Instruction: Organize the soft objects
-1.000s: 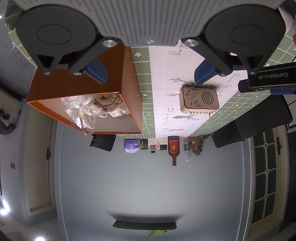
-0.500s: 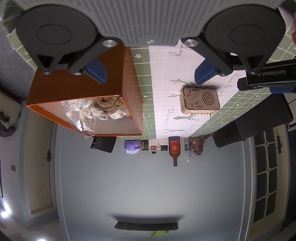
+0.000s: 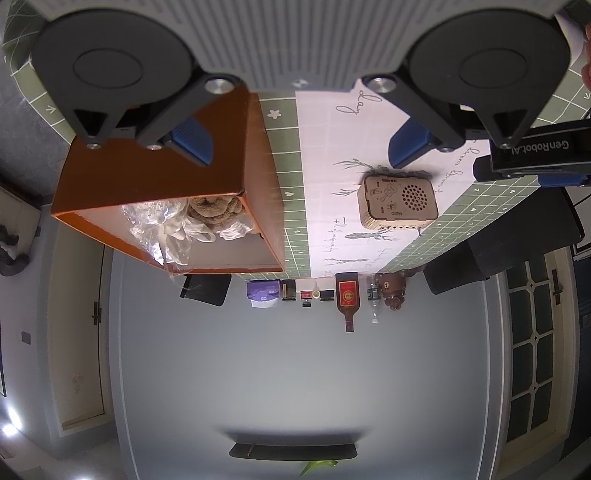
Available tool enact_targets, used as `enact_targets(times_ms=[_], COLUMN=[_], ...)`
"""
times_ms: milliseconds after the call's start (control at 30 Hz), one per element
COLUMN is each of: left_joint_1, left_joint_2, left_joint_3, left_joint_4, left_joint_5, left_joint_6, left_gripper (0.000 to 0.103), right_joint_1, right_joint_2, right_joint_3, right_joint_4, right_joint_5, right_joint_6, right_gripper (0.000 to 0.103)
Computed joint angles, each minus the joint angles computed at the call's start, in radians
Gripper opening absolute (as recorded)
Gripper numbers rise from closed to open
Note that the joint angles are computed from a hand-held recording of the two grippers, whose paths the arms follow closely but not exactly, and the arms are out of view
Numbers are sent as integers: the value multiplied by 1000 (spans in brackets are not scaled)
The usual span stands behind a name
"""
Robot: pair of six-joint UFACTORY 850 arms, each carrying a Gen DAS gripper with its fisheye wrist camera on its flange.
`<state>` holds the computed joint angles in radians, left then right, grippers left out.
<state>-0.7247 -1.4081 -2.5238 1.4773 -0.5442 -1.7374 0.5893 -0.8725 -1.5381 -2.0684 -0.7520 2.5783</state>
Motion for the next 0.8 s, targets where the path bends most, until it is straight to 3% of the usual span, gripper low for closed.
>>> enact_targets(times_ms=[800], left_joint_1=[0], left_joint_2=[17], left_joint_3=[31], left_joint_4=[28], left_joint_5=[-7], left_joint_6=[-29], left_gripper=[99], right_joint_1=[-1], right_joint_2=[-2], right_joint_3=[-2], right_joint_4=[1], right_joint_5=[8], right_joint_6=[3], right_gripper=[100])
